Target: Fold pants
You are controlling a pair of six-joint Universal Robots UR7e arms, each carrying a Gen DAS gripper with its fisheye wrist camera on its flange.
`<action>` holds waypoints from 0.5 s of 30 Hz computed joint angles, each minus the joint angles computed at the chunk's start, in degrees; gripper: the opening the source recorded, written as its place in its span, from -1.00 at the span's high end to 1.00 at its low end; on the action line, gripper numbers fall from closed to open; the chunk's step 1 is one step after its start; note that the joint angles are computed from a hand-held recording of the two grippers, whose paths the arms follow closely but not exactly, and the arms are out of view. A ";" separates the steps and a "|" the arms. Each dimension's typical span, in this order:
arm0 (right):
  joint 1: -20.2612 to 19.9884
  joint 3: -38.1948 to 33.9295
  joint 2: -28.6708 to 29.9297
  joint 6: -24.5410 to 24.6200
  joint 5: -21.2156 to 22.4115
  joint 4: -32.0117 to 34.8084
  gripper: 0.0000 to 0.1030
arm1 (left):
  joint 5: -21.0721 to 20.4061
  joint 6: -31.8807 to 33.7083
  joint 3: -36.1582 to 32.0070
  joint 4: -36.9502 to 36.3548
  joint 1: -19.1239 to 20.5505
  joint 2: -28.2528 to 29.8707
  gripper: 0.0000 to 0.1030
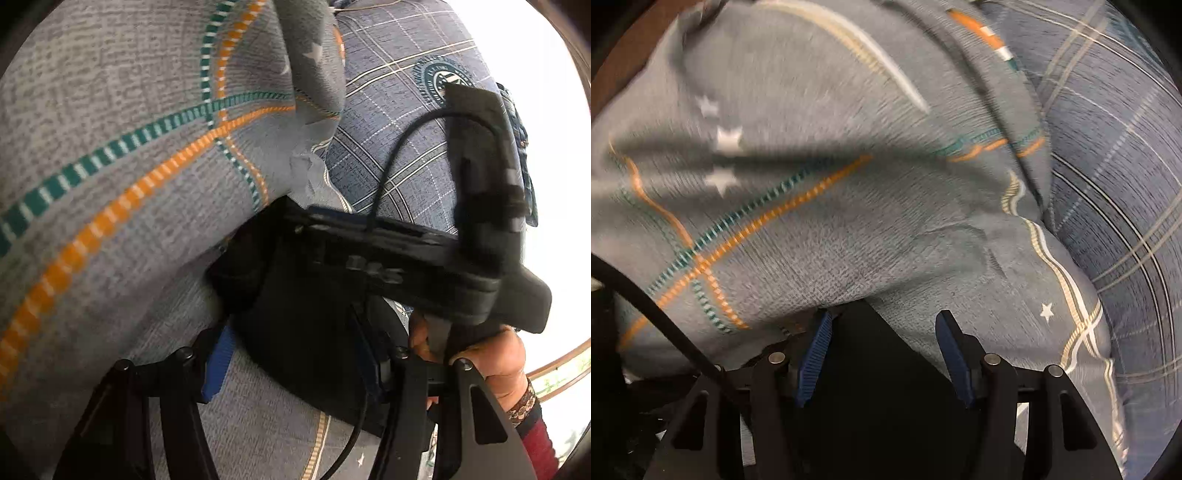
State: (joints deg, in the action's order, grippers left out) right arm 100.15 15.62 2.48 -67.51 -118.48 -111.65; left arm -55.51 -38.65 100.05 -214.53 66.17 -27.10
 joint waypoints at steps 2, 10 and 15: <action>-0.08 2.24 -0.56 0.40 -1.48 -1.26 0.64 | 0.59 0.81 -0.44 0.46 -0.08 0.30 0.18; -0.54 17.18 -10.26 2.94 3.71 -8.63 0.80 | -0.78 1.13 1.01 -2.33 -1.45 -0.40 0.45; -1.03 24.91 -17.39 4.20 8.71 -11.32 0.80 | 0.56 3.38 0.97 -2.53 -4.56 -1.15 0.48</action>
State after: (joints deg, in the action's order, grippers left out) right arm 99.12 40.53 -14.91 -63.30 -109.77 -122.97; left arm -54.95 -35.27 101.02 -217.07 61.61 -28.25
